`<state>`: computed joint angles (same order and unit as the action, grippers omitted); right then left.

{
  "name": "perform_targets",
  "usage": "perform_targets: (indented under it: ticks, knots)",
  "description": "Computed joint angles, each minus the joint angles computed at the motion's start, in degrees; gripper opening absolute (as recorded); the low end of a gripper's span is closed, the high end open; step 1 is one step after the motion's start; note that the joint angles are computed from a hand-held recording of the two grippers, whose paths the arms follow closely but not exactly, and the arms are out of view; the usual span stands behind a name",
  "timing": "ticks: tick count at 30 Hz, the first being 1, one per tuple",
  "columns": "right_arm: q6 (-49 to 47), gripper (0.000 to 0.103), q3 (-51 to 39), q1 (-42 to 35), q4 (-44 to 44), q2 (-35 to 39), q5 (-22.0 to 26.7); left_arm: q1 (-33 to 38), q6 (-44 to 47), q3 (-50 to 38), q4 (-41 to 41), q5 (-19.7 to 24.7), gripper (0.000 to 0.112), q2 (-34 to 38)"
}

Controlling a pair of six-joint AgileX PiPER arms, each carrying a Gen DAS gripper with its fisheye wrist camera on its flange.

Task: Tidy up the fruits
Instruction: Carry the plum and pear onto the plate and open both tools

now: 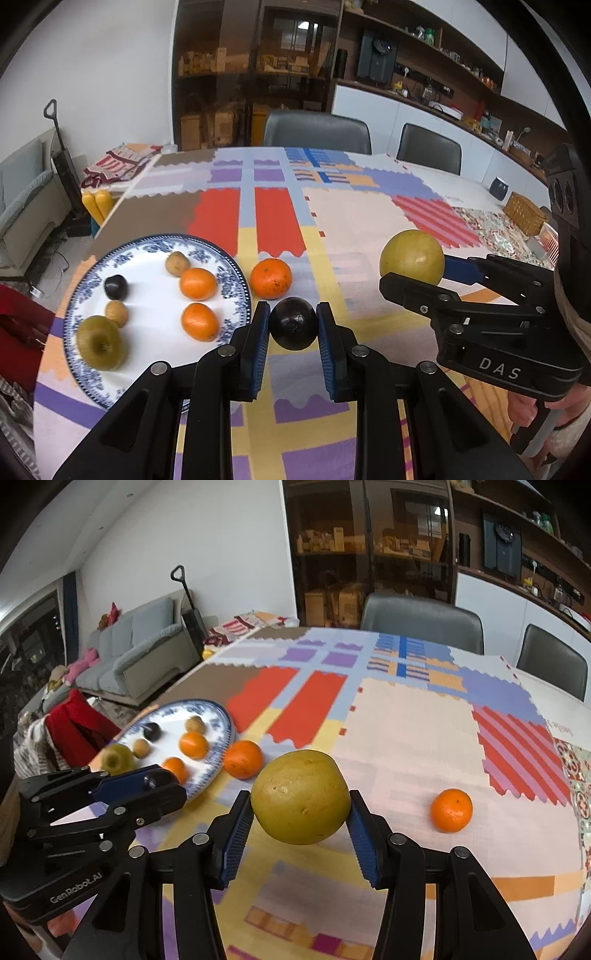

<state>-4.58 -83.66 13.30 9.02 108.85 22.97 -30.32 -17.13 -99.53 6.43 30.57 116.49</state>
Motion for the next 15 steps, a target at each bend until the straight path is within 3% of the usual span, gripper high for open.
perform_targets:
  ticks: [8,11,15]
  knots:
    - [2.5,0.051,2.8,3.5,-2.1,-4.7,-1.7,0.5,-5.0,9.4,6.1,-4.1,0.025,-7.8]
    - [4.6,0.041,3.6,5.3,-4.2,-6.2,-3.3,1.1,-7.0,12.2,8.3,-5.1,0.025,-10.2]
    - [9.4,0.039,2.3,8.1,-11.6,-5.8,-4.1,2.2,-9.5,14.2,10.0,-4.2,0.025,-11.3]
